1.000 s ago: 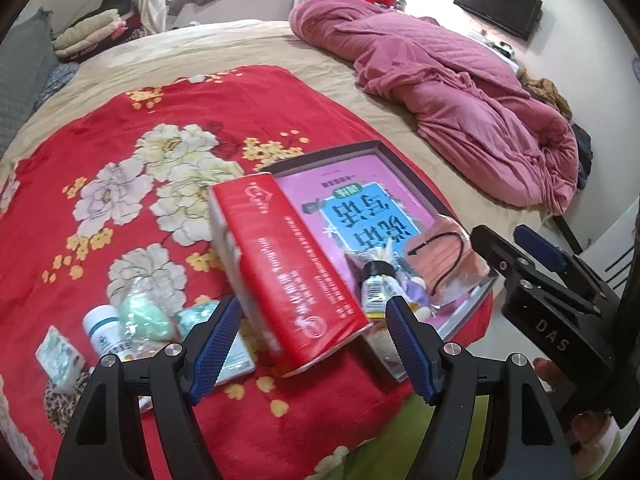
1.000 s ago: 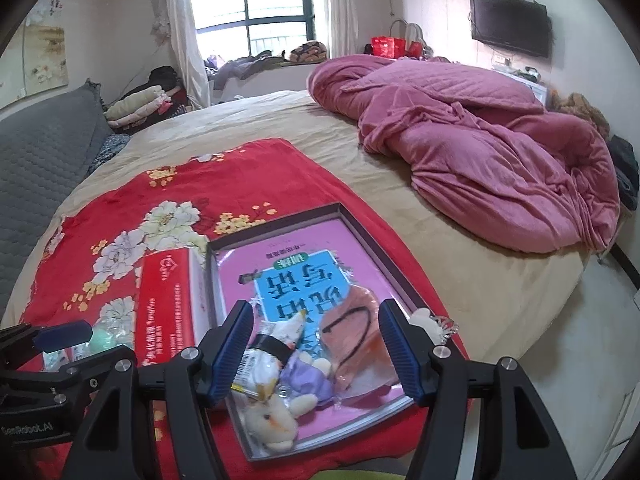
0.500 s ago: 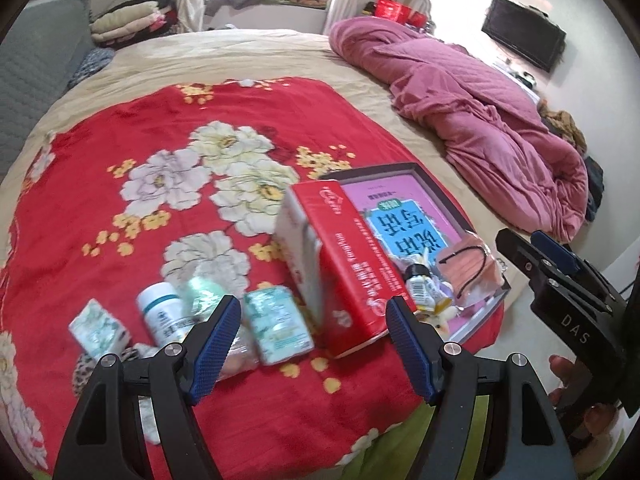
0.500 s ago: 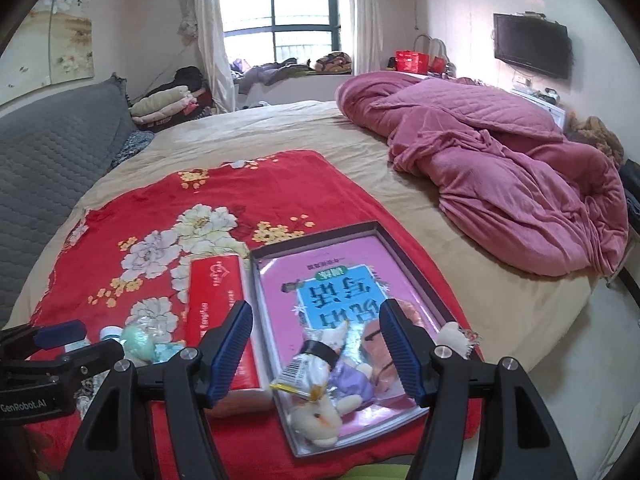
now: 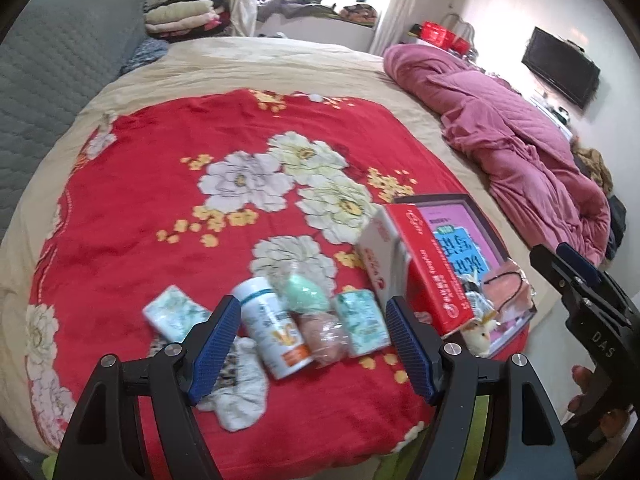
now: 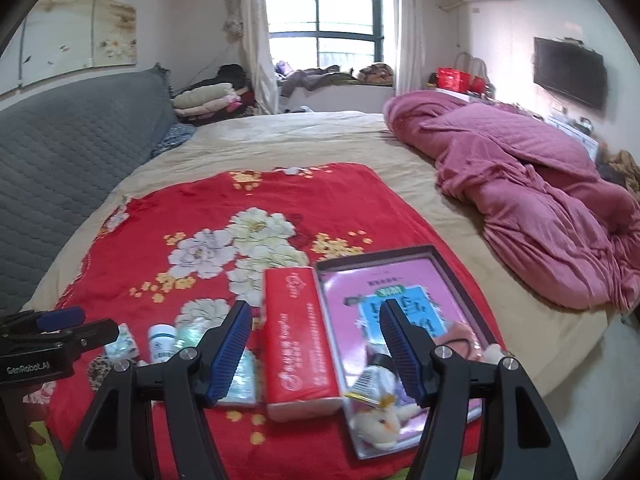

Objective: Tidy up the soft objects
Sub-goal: 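Move both grippers back to the remaining pile of items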

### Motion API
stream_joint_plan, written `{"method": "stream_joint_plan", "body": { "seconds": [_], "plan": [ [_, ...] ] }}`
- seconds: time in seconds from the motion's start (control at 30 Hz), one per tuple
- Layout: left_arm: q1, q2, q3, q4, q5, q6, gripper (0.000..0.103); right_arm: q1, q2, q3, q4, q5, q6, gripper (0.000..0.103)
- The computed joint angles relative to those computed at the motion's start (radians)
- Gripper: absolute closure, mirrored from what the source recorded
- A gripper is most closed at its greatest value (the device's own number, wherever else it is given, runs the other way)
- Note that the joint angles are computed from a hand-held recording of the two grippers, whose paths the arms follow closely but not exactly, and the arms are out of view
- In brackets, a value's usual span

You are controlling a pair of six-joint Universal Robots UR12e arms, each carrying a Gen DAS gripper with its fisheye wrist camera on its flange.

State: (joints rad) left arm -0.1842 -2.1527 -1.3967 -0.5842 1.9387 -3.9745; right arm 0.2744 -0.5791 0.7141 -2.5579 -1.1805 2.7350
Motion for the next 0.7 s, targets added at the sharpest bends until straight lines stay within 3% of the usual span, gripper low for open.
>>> {"method": "stream_joint_plan", "body": {
  "seconds": [0.7],
  "plan": [
    [0.049,0.116,-0.241,0.041,-0.005,-0.206,0.027,0.052,-0.011,0.028,0.071,-0.004,-0.103,0.037]
  ]
}}
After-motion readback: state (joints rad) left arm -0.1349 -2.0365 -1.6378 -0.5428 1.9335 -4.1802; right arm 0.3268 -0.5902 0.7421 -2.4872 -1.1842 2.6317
